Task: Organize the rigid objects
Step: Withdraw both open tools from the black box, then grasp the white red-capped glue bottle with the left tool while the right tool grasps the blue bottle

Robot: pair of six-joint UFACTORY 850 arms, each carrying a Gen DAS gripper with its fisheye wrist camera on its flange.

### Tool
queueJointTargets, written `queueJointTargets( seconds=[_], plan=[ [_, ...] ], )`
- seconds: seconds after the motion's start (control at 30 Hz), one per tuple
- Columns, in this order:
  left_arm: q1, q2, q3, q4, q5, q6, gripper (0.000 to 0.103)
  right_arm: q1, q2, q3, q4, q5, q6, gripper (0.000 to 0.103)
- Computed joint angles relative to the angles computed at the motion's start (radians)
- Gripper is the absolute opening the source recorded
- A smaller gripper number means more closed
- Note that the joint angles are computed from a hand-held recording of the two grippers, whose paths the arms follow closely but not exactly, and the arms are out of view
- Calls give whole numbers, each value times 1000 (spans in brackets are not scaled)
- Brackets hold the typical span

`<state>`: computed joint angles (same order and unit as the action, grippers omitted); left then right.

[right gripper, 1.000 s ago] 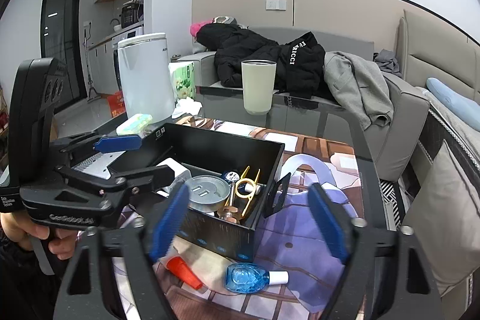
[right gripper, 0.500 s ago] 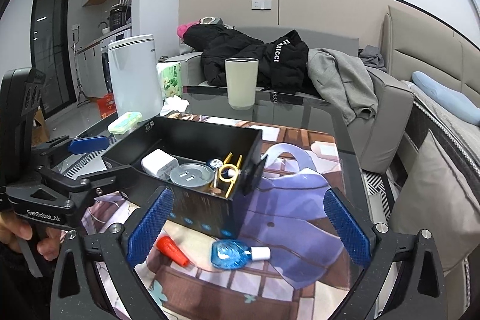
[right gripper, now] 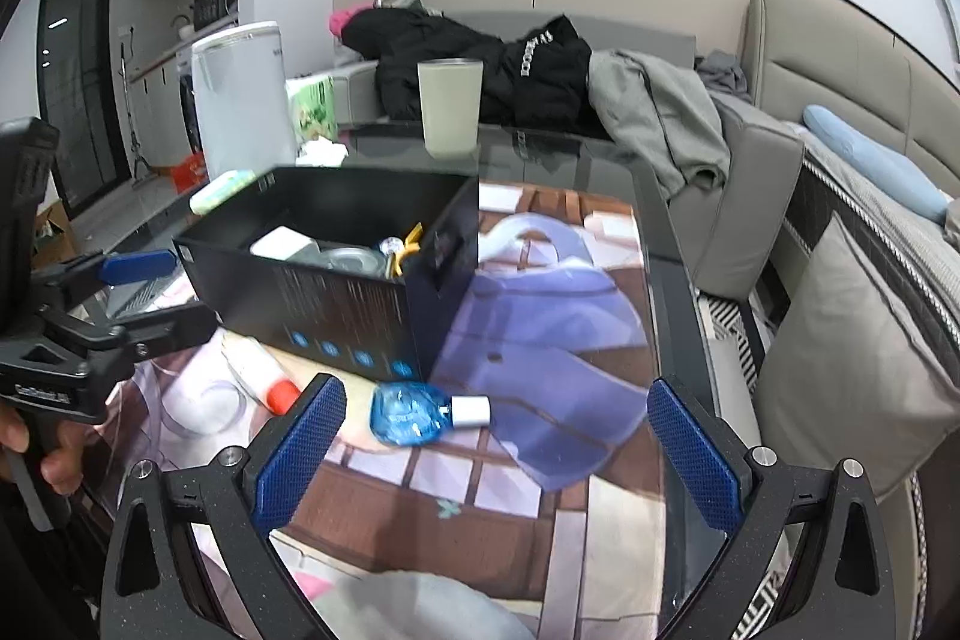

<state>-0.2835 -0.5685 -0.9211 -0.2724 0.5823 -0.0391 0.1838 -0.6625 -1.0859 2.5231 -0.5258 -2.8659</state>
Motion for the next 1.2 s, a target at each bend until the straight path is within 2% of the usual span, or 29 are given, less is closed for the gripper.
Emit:
queueJointTargets(
  seconds=[0.2,0.7,0.83,1.07,1.2],
  plan=[
    [0,-12,-18,11,-49,-3,103,6,-28,-38,-77,62,73,102],
    [4,-31,-39,74,-91,-48,103,36,-86,-118,-186,181,169,102],
    [0,-37,-49,56,-105,-15,103,41,-100,-141,-223,206,216,102],
    [1,-39,-52,45,-115,6,103,52,-126,-190,-395,262,389,102],
    [4,-41,-57,55,-120,-11,103,50,-136,-208,-527,256,528,102]
  ],
)
